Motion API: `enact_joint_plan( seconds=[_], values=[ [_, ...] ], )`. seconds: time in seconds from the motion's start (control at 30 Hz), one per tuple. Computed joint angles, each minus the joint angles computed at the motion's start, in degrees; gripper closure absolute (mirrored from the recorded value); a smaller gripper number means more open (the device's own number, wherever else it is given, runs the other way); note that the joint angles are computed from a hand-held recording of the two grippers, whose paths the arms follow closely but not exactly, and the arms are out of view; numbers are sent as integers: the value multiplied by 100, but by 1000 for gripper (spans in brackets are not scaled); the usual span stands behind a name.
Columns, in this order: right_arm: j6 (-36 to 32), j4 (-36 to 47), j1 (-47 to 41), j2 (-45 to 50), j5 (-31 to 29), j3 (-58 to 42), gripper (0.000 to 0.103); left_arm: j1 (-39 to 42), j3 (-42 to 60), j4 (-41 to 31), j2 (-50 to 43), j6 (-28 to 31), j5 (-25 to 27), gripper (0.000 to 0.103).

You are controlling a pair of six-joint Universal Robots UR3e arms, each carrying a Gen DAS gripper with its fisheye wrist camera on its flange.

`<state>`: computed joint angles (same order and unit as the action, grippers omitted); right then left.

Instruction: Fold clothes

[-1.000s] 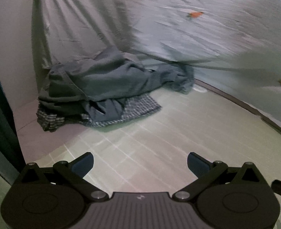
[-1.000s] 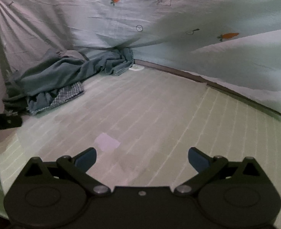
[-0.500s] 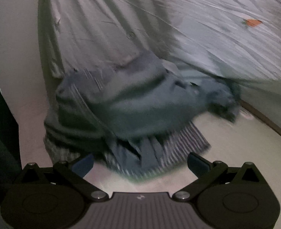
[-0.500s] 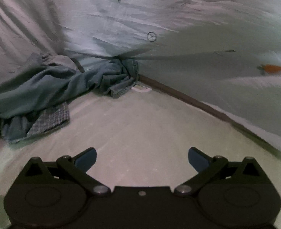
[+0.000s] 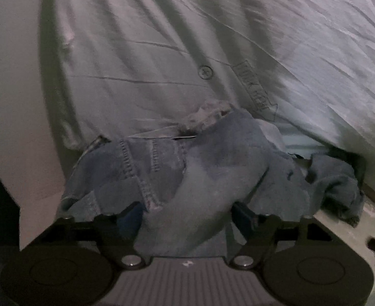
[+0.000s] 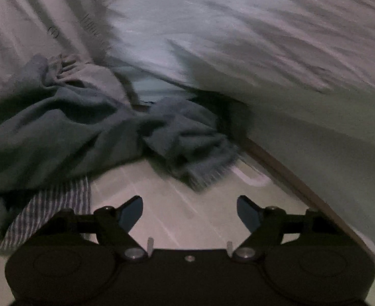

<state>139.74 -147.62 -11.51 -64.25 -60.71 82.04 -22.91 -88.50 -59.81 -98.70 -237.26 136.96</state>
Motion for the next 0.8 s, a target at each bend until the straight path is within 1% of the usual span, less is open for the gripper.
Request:
enact_joint_plan(
  seconds=[0.03, 0.13, 0.2, 0.27, 0.3, 0.33, 0.37, 0.4, 0.43, 0.47, 0.53, 0.67, 0.77, 0.8],
  values=[
    [-42, 15, 190, 278, -158, -324, 21, 58, 23, 22, -56, 85, -9, 27],
    [-173, -375, 709, 1065, -692, -1071, 21, 106, 131, -56, -241, 133, 88, 28],
    [-262, -544, 956, 1523, -987, -1539, 21, 101, 202, -159, -313, 63, 152, 33],
    [-263, -697, 1119, 1932, -1259, -1945, 23, 86, 277, -291, -367, -48, 210, 39],
    [-272, -647, 1156, 2094, -1344, -2149, 32, 75, 313, -353, -382, -99, 232, 41],
    [-274, -592, 1173, 2227, -1395, -2324, 60, 61, 345, -405, -377, -143, 244, 46],
    [-251, -539, 1130, 2261, -1345, -2387, 70, 46, 377, -458, -373, -186, 256, 53],
    [-229, -483, 1087, 2297, -1296, -2454, 73, 32, 409, -505, -363, -230, 259, 56],
    [-206, -424, 1045, 2337, -1246, -2528, 84, 18, 440, -542, -344, -274, 250, 62],
    [-174, -396, 997, 2342, -1193, -2548, 88, 5, 472, -578, -325, -319, 240, 68],
    [-20, -520, 825, 2106, -1067, -2224, 95, -63, 629, -766, -336, -439, 273, 71],
    [423, -1132, 207, 1341, -893, -1092, 97, -317, 1040, -1208, -444, -721, 436, 73],
    [554, -1611, -469, 664, -797, -93, 99, -604, 1460, -1631, -594, -919, 594, 75],
    [571, -1774, -725, 438, -771, 239, 101, -697, 1542, -1691, -619, -937, 633, 76]
  ],
)
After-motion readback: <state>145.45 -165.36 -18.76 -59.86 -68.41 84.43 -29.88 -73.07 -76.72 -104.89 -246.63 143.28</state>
